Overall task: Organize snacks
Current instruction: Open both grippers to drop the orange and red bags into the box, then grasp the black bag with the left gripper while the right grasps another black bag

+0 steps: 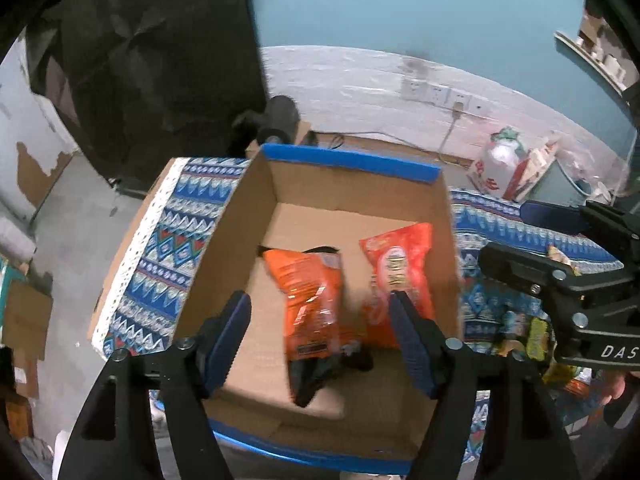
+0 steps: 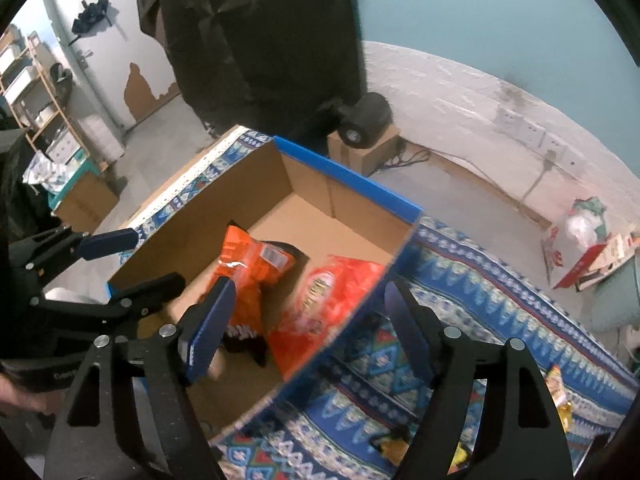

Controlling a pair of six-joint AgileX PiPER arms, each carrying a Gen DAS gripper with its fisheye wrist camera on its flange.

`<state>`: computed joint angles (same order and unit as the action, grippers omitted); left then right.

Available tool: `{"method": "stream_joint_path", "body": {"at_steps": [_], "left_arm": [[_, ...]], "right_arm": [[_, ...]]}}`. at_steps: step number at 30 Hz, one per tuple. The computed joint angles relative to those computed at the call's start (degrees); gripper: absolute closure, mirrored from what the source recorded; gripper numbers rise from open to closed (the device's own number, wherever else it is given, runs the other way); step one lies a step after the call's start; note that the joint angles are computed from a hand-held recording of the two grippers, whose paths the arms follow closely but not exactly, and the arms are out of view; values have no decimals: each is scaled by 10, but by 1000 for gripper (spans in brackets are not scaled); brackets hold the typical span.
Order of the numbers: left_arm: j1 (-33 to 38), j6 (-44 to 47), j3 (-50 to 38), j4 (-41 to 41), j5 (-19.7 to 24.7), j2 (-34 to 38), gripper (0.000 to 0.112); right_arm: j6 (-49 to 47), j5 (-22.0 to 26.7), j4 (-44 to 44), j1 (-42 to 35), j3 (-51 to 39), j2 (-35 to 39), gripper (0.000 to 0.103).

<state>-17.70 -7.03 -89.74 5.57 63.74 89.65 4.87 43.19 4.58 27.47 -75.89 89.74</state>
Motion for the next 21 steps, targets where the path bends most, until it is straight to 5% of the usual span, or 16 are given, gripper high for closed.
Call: {"method": "stream_joint_path", "body": {"at_steps": [21], "left_arm": [[-191,-20,-56,2,46,61,31]], "right_arm": [[-109,70,20,-177,163,-209,23]]}}
